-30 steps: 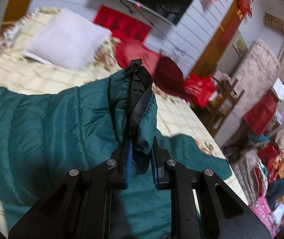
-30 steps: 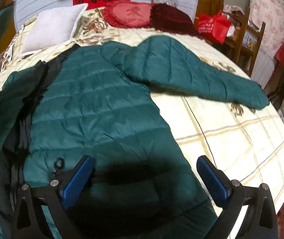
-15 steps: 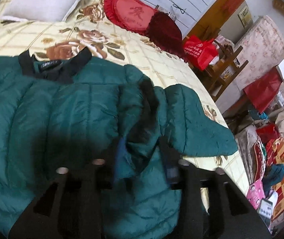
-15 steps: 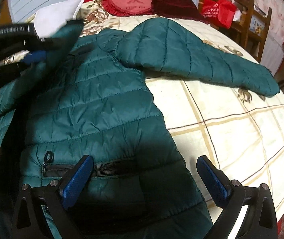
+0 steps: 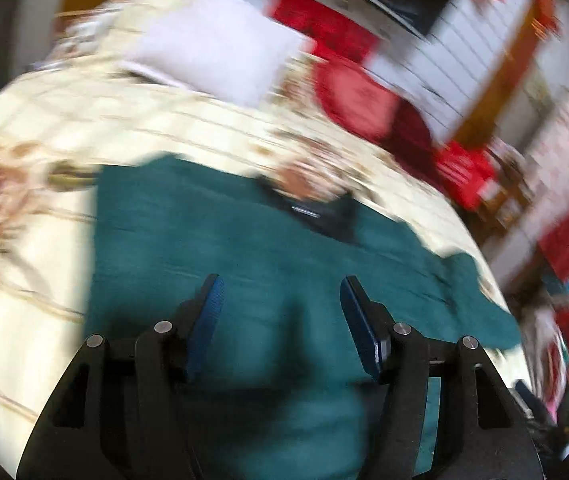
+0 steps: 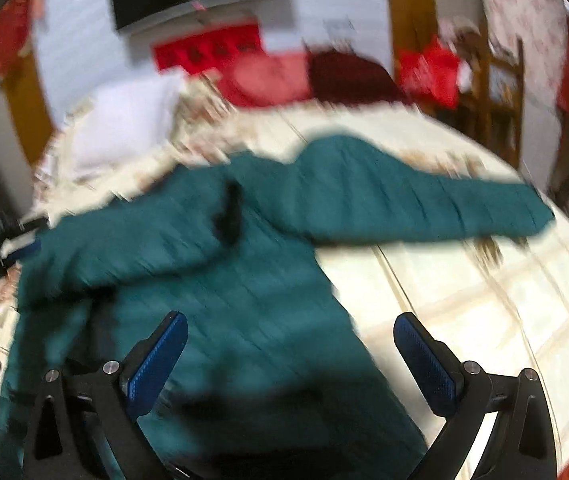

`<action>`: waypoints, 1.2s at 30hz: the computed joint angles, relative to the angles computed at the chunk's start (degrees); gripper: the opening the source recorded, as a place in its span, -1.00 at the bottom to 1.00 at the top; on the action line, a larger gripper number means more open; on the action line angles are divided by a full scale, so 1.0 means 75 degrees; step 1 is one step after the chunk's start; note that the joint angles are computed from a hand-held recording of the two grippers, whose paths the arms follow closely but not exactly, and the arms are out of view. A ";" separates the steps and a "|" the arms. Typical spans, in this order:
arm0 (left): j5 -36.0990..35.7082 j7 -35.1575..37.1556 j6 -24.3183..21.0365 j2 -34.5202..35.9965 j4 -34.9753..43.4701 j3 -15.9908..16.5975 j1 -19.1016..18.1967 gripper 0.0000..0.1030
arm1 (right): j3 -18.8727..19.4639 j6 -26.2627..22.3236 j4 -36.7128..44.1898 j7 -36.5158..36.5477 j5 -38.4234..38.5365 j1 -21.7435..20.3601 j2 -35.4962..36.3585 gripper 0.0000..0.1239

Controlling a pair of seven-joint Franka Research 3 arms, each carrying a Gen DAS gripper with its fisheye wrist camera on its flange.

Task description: Fold large clothes

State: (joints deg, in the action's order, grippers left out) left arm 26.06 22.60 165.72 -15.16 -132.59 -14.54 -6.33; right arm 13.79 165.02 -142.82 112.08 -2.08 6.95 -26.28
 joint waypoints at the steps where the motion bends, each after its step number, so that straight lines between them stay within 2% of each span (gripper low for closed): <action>1: 0.0064 -0.0145 -0.0116 -0.0166 -0.0174 0.0059 0.0167 0.17 | 0.0125 0.0255 0.0174 -0.0005 -0.0113 -0.0035 0.0201 0.66; 3: 0.0134 -0.0391 -0.0020 -0.0299 -0.0397 0.0150 0.0422 0.17 | 0.0135 0.0093 0.0928 -0.0201 -0.0117 0.0178 0.0878 0.66; 6: 0.0162 -0.0621 0.0292 -0.0180 -0.0445 0.0175 0.0639 0.17 | 0.0418 0.0251 0.2074 0.0302 -0.0576 0.0197 0.1955 0.66; 8: 0.0202 -0.0401 0.0310 0.0110 -0.0177 0.0182 0.0604 0.17 | 0.0319 -0.0045 0.3062 0.0016 -0.0459 0.0644 0.2835 0.66; 10: 0.0640 -0.0432 0.0132 0.0502 0.0226 -0.0002 0.0747 0.17 | 0.0281 -0.0093 0.3757 -0.0153 -0.0640 0.0974 0.3550 0.66; 13: 0.0843 -0.0367 -0.0554 0.1098 0.0669 0.0076 0.0611 0.17 | 0.0107 -0.0308 0.4364 -0.0376 -0.0762 0.1358 0.4263 0.66; 15: 0.1005 -0.0455 -0.0760 0.1241 0.0759 0.0147 0.0439 0.17 | -0.0050 -0.0980 0.4819 -0.0612 -0.0586 0.1507 0.4689 0.66; 16: 0.1432 -0.0689 -0.0968 0.1295 0.0848 0.0098 0.0399 0.18 | -0.0097 -0.1627 0.5130 -0.0804 -0.0168 0.1484 0.4942 0.66; 17: 0.1588 -0.0710 -0.1168 0.1335 0.0936 0.0104 0.0307 0.18 | -0.0118 -0.1849 0.5245 -0.1074 0.0296 0.1420 0.5035 0.66; 18: 0.1559 -0.0580 -0.1288 0.1377 0.1002 0.0137 0.0195 0.19 | -0.0123 -0.1772 0.5167 -0.1430 0.0842 0.1302 0.5032 0.66; 20: 0.1628 -0.0486 -0.1590 0.1470 0.1162 0.0158 0.0020 0.22 | -0.0446 -0.1878 0.5098 -0.1328 0.0803 0.1406 0.4984 0.60; 22: 0.1755 -0.0421 -0.1647 0.1558 0.1231 0.0208 -0.0096 0.29 | -0.0890 -0.1911 0.4926 -0.0886 0.0438 0.1585 0.4857 0.58; 24: 0.1829 -0.0456 -0.1749 0.1533 0.1233 0.0254 -0.0172 0.29 | -0.0916 -0.1726 0.4743 -0.1641 0.1231 0.1488 0.4798 0.59; 27: 0.1820 -0.0778 -0.1735 0.1184 0.1018 0.0275 -0.0206 0.29 | -0.1015 -0.1426 0.4489 -0.2102 0.1449 0.1624 0.4609 0.58; 30: 0.2573 -0.1560 -0.1611 0.0743 0.0679 0.0099 -0.0076 0.29 | -0.0939 -0.0908 0.4079 -0.2637 0.2434 0.1595 0.4100 0.57; 31: 0.2602 -0.1584 -0.1701 0.0739 0.0661 0.0060 -0.0077 0.29 | -0.0867 -0.0693 0.3919 -0.3083 0.2890 0.1609 0.3900 0.58; 32: 0.2147 -0.1123 -0.1907 0.0876 0.0733 0.0103 -0.0177 0.29 | -0.0832 -0.0514 0.3751 -0.3406 0.3039 0.1678 0.3708 0.58; 33: 0.1465 -0.0423 -0.2176 0.1118 0.0877 0.0279 -0.0411 0.30 | -0.0834 -0.0433 0.3679 -0.3415 0.2759 0.1762 0.3644 0.60; 34: 0.1319 -0.0181 -0.2377 0.1186 0.0964 0.0197 -0.0378 0.30 | -0.0862 -0.0617 0.3740 -0.3172 0.2203 0.1823 0.3734 0.64; 35: 0.1427 -0.0191 -0.2471 0.1147 0.1003 0.0171 -0.0387 0.30 | -0.0893 -0.0957 0.3926 -0.2890 0.1766 0.1882 0.3925 0.64; 36: 0.1354 -0.0152 -0.2604 0.1058 0.1038 0.0160 -0.0417 0.30 | -0.0945 -0.1582 0.4128 -0.2691 0.1501 0.1914 0.4133 0.65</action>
State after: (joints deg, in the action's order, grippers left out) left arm 36.21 21.46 146.19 -7.23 -124.80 -13.34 -9.46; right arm 6.70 153.16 -111.86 91.90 9.18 21.30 4.72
